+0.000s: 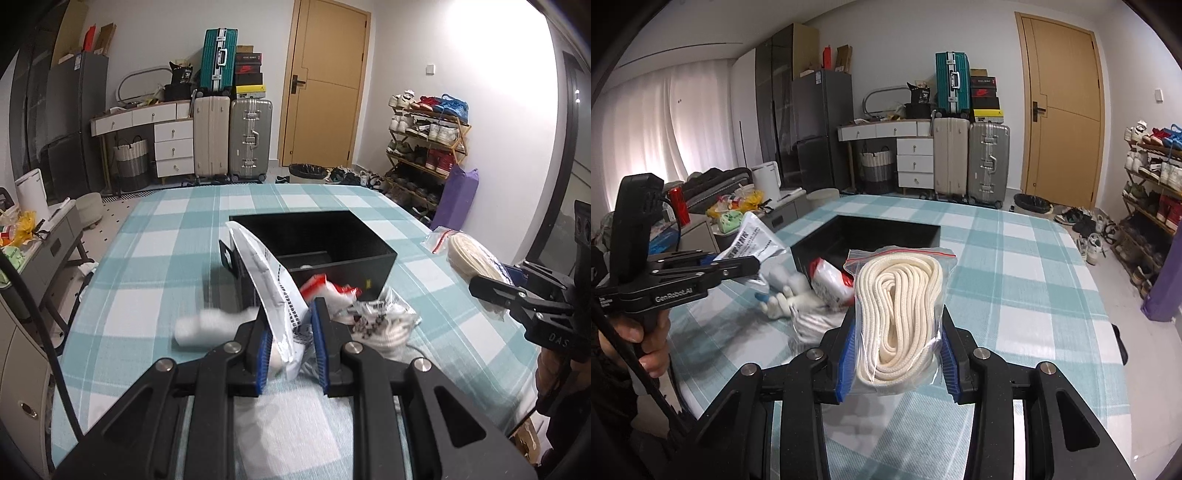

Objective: Organize soft objects
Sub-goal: 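Grasp the bagged rope with the right gripper while the left gripper grasps the white sachet, then carry the bagged rope and white sachet over the black box with both grippers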

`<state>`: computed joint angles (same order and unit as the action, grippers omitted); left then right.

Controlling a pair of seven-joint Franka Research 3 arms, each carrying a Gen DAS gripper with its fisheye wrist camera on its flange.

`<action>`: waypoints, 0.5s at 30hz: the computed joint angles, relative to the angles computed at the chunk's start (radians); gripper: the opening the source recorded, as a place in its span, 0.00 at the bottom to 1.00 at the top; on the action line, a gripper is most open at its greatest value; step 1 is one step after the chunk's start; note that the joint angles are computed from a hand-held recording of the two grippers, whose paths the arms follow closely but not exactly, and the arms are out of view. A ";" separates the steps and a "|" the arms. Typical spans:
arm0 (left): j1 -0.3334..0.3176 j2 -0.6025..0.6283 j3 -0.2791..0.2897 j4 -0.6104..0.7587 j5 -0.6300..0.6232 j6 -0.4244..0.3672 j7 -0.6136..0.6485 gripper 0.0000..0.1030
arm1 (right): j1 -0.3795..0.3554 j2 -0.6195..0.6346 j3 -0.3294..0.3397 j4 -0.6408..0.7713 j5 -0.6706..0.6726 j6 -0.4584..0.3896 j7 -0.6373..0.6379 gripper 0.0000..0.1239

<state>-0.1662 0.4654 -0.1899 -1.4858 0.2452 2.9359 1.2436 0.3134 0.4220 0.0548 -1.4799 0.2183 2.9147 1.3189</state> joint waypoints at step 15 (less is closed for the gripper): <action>-0.045 0.123 0.037 0.233 0.033 -0.091 -0.022 0.18 | -0.009 0.138 0.009 0.243 0.021 -0.097 -0.007 0.31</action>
